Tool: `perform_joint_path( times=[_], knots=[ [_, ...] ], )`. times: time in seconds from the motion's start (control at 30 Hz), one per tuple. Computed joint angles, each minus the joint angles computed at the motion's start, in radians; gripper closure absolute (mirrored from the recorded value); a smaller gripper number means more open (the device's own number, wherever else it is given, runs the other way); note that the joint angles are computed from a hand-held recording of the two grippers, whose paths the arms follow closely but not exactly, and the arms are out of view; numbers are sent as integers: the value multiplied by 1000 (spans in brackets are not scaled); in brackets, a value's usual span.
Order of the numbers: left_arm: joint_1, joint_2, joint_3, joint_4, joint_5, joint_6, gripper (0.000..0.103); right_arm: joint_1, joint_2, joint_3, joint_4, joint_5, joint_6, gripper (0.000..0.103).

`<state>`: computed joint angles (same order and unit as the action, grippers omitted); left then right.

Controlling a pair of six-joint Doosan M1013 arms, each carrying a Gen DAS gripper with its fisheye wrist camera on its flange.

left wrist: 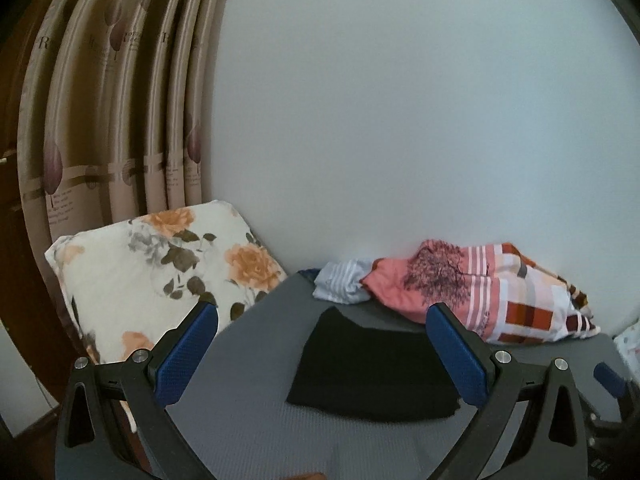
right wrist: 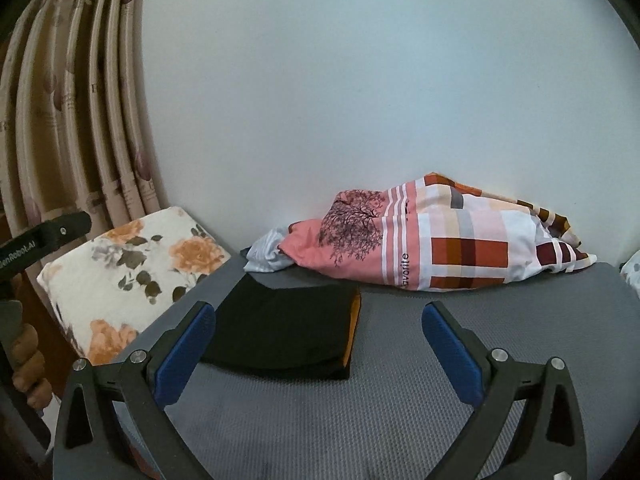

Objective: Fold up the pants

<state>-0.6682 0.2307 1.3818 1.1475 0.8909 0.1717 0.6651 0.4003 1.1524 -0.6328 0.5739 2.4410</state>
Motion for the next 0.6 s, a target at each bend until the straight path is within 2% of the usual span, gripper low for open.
perform_joint_path(
  times=[0.6],
  knots=[
    [-17, 11, 33, -82, 16, 68, 0, 27, -12, 14, 36, 10, -73, 0]
  ],
)
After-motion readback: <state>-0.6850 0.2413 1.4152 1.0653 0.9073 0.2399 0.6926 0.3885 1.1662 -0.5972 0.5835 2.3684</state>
